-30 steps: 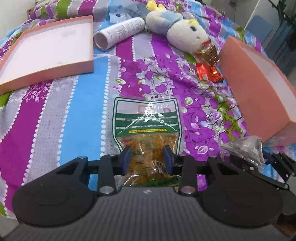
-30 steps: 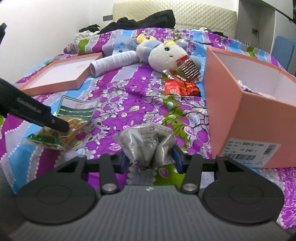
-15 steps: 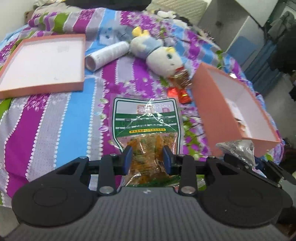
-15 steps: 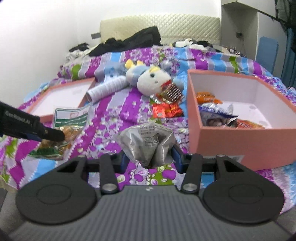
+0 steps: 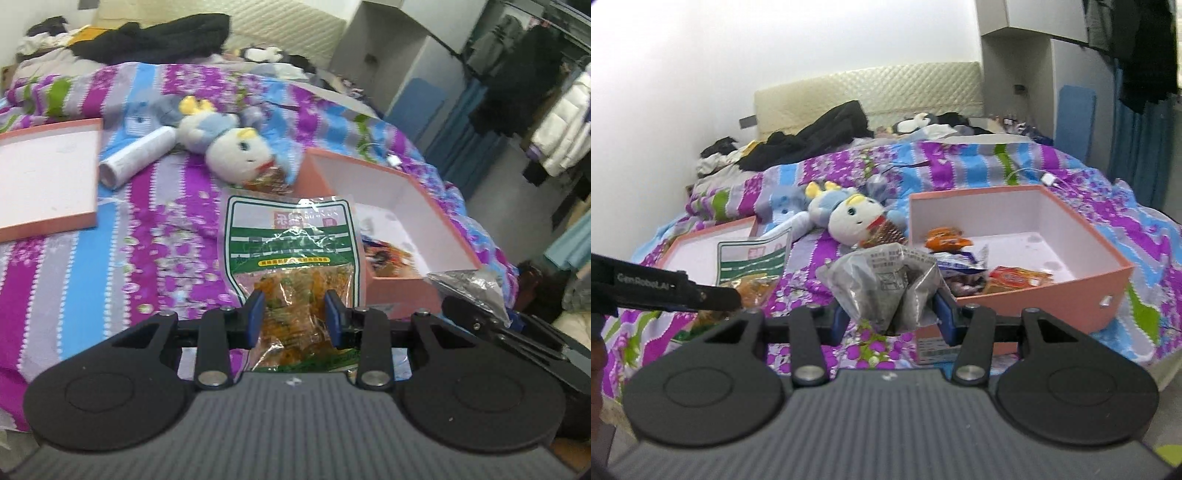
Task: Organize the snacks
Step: 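Carry the green-labelled and grey foil packets over the open pink box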
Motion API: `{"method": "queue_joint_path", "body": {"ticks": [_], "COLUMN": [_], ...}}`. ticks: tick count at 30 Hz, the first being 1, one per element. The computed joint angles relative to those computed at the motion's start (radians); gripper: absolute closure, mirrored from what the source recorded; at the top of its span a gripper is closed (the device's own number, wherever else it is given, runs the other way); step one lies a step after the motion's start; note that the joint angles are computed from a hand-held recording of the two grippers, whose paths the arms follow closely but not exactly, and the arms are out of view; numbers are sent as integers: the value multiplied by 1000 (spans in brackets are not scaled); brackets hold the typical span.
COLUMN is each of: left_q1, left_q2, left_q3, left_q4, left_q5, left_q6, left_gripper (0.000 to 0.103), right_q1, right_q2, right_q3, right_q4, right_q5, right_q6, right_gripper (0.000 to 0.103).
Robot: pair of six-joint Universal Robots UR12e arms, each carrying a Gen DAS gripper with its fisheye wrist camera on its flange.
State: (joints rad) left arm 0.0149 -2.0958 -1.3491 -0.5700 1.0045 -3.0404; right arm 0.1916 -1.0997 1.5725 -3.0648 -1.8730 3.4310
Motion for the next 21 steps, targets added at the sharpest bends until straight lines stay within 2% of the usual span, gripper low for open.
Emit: {"method": "queue_joint_path", "body": {"ticks": [8, 13, 21], "left_q1": [-31, -52, -96], "left_q2": [5, -34, -141], "left_q3": [7, 73, 244], "left_q4": [-35, -78, -153], "left_q5": [-70, -84, -68], "left_q6": [28, 43, 50], "left_gripper": [64, 64, 64], "right_q1": [-15, -31, -80], "right_q2": [-59, -64, -36], "right_q3": [59, 59, 22], "right_q4": [31, 60, 78], "right_q5": [-50, -67, -20], "right_q6": [55, 80, 79], "right_gripper": [53, 53, 53]}}
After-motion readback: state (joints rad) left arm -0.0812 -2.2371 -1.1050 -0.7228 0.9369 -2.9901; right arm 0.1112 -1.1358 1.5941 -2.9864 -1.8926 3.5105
